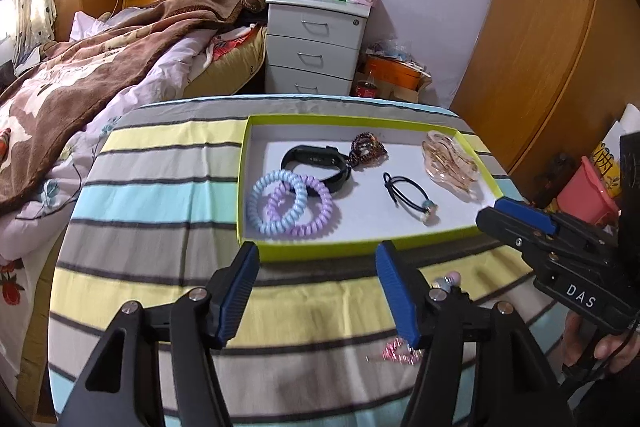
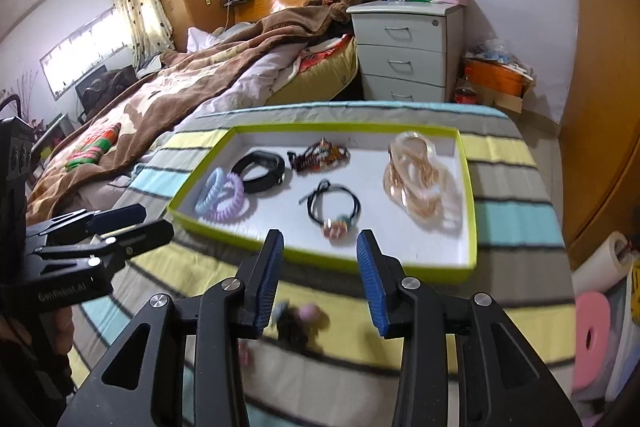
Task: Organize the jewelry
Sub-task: 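Reach the right tool to the grey bear-head hair tie and grasp it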
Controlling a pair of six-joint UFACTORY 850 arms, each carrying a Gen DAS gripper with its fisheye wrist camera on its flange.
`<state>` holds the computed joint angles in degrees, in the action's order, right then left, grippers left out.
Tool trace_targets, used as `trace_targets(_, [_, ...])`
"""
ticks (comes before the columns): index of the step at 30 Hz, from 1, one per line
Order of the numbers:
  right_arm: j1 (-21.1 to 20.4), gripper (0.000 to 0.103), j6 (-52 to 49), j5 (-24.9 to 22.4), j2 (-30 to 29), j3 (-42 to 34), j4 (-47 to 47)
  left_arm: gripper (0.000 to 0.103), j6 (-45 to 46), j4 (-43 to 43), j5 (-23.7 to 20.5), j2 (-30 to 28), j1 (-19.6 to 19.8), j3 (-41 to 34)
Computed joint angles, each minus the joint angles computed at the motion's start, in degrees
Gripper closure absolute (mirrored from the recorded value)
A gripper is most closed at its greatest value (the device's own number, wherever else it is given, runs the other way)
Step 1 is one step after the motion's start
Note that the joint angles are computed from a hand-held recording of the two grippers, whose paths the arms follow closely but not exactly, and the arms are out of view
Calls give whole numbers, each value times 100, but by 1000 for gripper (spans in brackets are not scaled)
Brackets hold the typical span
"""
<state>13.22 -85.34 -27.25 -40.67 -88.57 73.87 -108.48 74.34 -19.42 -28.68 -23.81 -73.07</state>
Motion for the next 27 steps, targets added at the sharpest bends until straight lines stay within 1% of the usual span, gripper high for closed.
trace_targets(7, [-9,63,-89,-89,81,350,-89,39,-620,343,-20,214,-116,402])
trace_targets(11, [49,62,95,-127,10,322,-288,38,-887,483,-101,332,-170,603])
trace_targets(14, [77,62,151,-63,-21,343,-375,38,-1089,605,-137,422,-195,741])
trace_targets(18, [144,55,210,71,-37,363,-486,38,-1317,748,-155,499,-210,867])
trace_targets(23, [232,55,390,253,-86,304,-712,38,-1466,828,-149,542,-222,961])
trace_targets(25, [286,55,556,423,-98,302,-922,38,-1564,890,-134,553,-229,990])
trace_targets(27, [329,55,464,580,-68,358,-899,38,-1542,860,-126,553,-237,998])
